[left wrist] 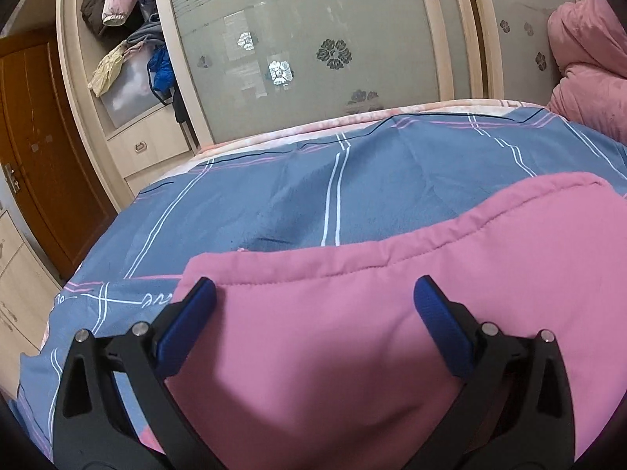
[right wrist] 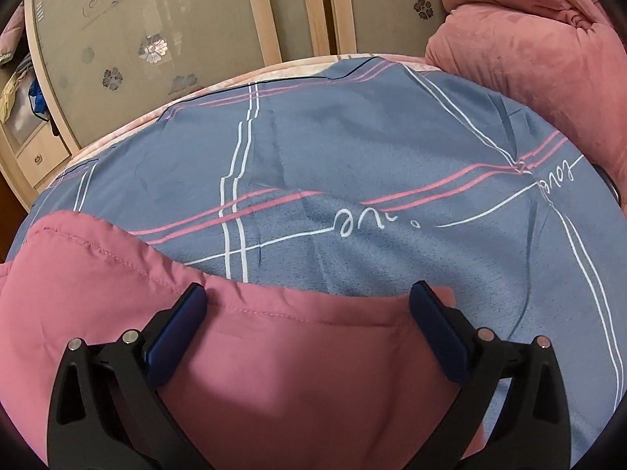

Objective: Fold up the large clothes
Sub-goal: 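Withdraw both tools from the folded jacket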

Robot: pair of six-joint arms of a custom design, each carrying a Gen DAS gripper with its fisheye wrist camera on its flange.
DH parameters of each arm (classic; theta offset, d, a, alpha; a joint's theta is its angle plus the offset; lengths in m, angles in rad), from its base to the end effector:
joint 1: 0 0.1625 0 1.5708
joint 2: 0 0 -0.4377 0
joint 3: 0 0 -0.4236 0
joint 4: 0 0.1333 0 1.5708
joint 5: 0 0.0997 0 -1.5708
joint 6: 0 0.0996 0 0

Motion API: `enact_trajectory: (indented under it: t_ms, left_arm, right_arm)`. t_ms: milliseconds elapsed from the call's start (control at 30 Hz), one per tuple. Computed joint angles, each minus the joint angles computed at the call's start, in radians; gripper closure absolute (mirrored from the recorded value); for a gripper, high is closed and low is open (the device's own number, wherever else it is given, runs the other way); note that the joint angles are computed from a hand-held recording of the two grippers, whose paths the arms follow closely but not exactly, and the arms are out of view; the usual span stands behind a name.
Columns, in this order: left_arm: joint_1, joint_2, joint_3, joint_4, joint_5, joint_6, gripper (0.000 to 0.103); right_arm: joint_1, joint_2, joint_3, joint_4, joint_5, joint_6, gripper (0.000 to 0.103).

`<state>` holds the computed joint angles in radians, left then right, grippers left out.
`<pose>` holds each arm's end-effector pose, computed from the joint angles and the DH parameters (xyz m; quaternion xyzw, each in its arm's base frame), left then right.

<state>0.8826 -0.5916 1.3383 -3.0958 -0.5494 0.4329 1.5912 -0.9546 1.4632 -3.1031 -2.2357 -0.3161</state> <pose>-0.3279 -0.7424 0.1518 0.2721 0.7822 -0.3859 0.4064 0.0870 -0.7401 0.3578 -0.0196 -0.8392 0.4160 0.3496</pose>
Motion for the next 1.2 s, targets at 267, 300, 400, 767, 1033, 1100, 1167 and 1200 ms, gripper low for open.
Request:
enact_trajectory:
  t_ms: [267, 300, 400, 767, 1033, 1100, 1167, 1200]
  left_arm:
    - [-0.095, -0.16, 0.201, -0.259, -0.042, 0.064, 0.002]
    - [-0.12, -0.222, 0.27, -0.253, -0.049, 0.021, 0.002]
    - [-0.207, -0.419, 0.504, -0.211, -0.042, -0.132, 0.002]
    - [-0.534, -0.929, 1.073, 0.463, 0.121, -1.034, 0.002]
    - [-0.643, -0.996, 1.09, 0.767, 0.131, -1.139, 0.002]
    - [-0.642, -1.018, 1.083, 0.802, 0.088, -1.167, 0.002]
    - [-0.647, -1.04, 1.086, 0.819, 0.058, -1.199, 0.002]
    - [-0.654, -1.046, 1.086, 0.838, 0.06, -1.216, 0.002]
  right_arm:
    - [0.084, -0.108, 0.207, -0.51, 0.036, -0.171, 0.001]
    - [0.099, -0.146, 0.27, -0.565, 0.056, -0.164, 0.001]
    - [0.152, -0.277, 0.481, -0.648, 0.087, -0.134, 0.001]
    - [0.401, -0.359, 0.945, -0.894, -0.252, -0.119, 0.001]
    - [0.488, -0.394, 0.98, -0.755, -0.303, -0.053, 0.001]
    - [0.496, -0.405, 0.984, -0.726, -0.311, -0.032, 0.001]
    - [0.515, -0.395, 0.986, -0.743, -0.323, -0.036, 0.001]
    - [0.52, -0.39, 0.985, -0.756, -0.325, -0.047, 0.001]
